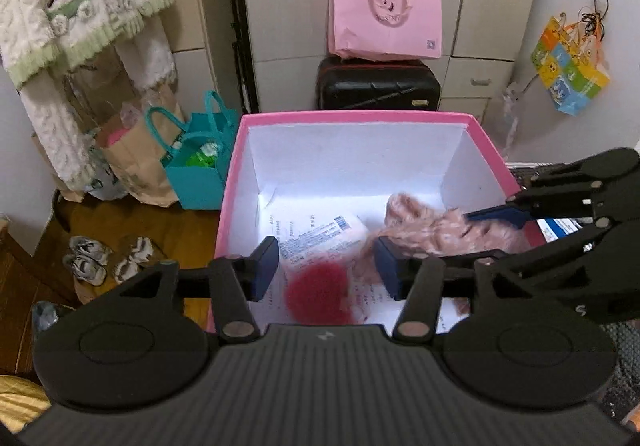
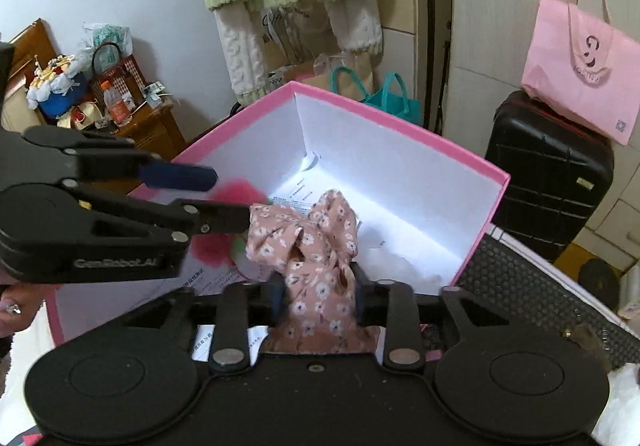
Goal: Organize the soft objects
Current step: 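Drop the scrunchie from the right gripper while the left releases the pompom into the box, then move both grippers back over the table toward the orange and green sponges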
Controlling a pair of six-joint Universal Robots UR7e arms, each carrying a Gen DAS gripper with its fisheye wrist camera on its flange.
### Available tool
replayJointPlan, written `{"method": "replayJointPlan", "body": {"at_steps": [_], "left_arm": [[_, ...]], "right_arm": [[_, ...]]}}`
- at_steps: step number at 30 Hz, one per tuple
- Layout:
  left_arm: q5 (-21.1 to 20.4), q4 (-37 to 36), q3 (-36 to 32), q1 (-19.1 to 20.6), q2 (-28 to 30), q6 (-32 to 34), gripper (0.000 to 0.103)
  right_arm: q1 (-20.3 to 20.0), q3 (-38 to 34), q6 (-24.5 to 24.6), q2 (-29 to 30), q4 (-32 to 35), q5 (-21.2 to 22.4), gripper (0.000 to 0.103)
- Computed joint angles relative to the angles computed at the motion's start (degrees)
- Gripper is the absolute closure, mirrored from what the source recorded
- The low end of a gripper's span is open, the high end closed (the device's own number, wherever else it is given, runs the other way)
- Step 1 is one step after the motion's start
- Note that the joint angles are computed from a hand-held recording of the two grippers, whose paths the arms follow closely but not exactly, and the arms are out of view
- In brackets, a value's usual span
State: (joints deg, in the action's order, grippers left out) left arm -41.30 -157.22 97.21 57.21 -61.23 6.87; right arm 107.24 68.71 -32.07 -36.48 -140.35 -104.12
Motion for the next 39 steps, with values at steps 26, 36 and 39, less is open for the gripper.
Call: {"method": "replayJointPlan", "body": {"at_steps": [26, 36, 39], "left_arm": [[-8.09, -1.90, 16.46, -12.44, -15.62, 3.68, 0.032], [-10.81, -1.27, 20.49, -16.15, -14.63, 1.94, 0.032], [-11.93, -2.69, 21.65, -16.88, -13.42, 1.68, 0.032]], "right_arm": [[-0.39, 32.05, -1.97, -28.80, -21.98, 4.97, 0.041], [-2.18, 41.56, -5.12, -37.64, -25.25, 4.03, 0.039], [-3.22, 43.52, -6.11, -39.20, -26.49, 4.27, 0.038]]}}
